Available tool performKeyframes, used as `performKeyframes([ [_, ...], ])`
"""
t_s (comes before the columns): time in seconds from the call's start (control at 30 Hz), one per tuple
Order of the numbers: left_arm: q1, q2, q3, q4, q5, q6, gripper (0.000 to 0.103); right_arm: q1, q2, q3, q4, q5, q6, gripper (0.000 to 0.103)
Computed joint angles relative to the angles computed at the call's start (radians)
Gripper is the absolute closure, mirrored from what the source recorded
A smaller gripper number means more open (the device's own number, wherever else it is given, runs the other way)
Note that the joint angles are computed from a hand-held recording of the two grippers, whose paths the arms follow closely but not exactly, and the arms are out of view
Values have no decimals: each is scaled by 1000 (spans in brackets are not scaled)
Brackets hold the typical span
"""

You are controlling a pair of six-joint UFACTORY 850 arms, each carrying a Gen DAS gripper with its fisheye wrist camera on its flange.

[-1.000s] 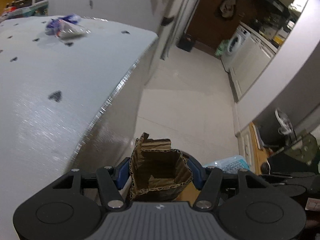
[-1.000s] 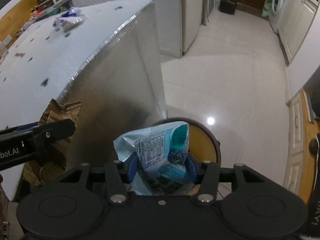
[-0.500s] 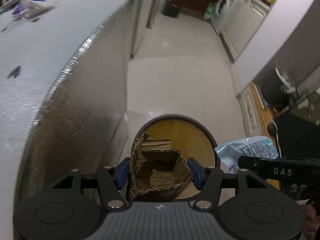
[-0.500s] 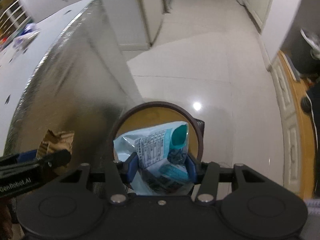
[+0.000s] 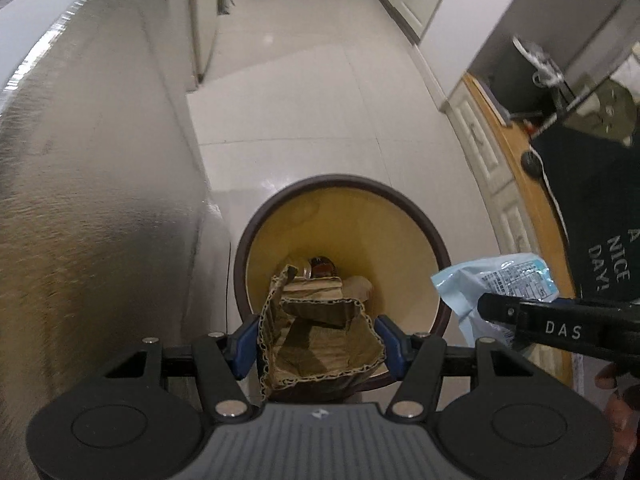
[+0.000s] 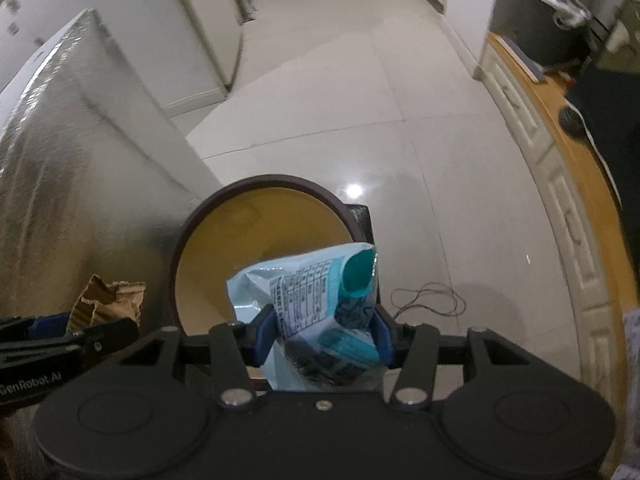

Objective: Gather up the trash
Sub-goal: 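Carry the cardboard scrap with the left tool while the right tool carries the teal bag, then open the left tool over the basket while the right tool releases the teal bag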

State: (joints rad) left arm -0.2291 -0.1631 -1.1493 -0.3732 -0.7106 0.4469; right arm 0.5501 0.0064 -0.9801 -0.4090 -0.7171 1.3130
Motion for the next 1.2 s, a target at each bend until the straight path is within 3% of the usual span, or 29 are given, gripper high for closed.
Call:
performKeyframes([
  [0.53,-34,-155,-14,8,65,12,42,-39,-121,35,-53,152,173,52],
  [1.03,-41,-218,-25,-13,126,14,42,-115,-305,-60,7,270,-2,49],
  [1.2,-40,-229,-25,-20,126,23,42,-155,-380,-107,135,338,-140,48],
])
